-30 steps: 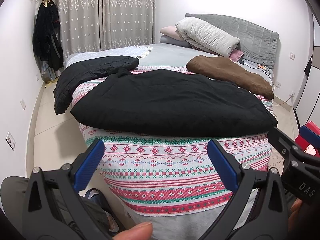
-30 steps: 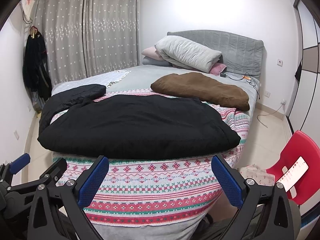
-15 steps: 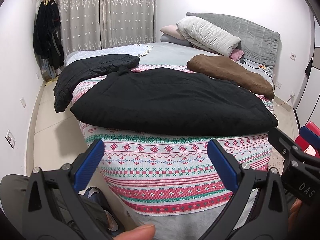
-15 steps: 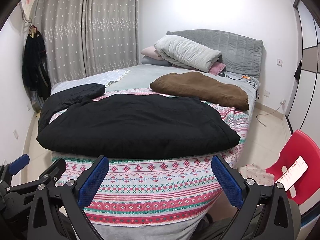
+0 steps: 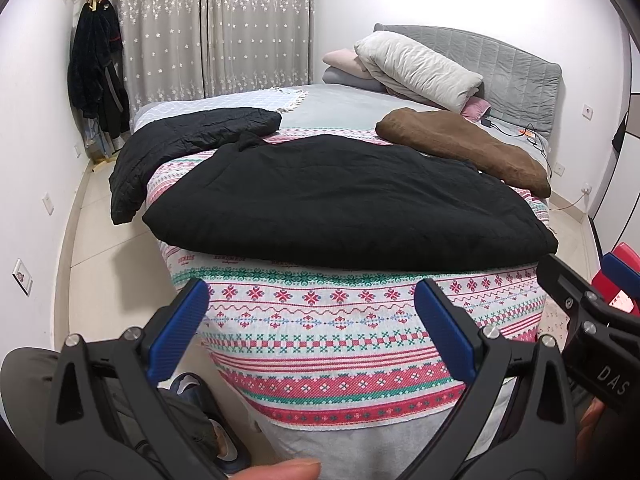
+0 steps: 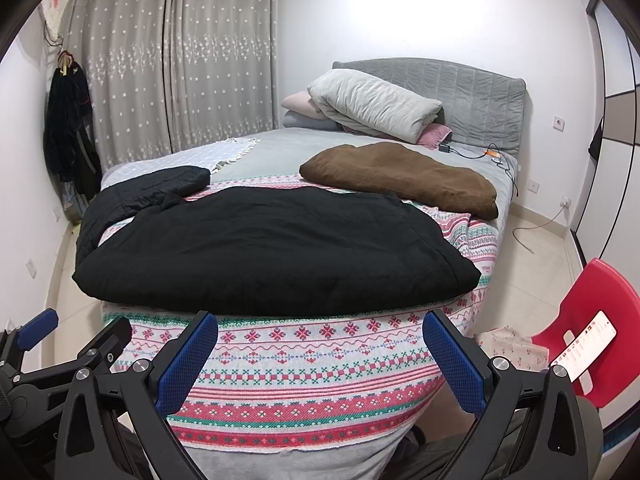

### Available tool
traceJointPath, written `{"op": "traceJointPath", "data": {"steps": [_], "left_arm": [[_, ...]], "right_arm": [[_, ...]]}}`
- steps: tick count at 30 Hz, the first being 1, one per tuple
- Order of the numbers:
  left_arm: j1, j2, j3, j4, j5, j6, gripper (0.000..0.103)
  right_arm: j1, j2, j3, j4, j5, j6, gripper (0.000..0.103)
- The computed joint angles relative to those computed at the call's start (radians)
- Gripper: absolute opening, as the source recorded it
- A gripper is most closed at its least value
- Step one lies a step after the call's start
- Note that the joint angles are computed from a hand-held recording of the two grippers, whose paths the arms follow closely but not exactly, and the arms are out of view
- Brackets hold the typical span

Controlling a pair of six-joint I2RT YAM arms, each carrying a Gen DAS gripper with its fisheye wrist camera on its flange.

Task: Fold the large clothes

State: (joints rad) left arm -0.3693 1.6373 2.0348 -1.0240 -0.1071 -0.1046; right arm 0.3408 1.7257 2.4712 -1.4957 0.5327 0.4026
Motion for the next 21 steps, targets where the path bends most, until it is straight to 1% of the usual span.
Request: {"op": "traceJointPath", "data": {"steps": [21], "left_arm": [[0.003, -0.014, -0.017, -0.002, -0.012, -0.002, 0.102]], "right_arm": [[-0.001, -0.004, -0.005, 0.0, -0.001, 0.001, 0.103]]}}
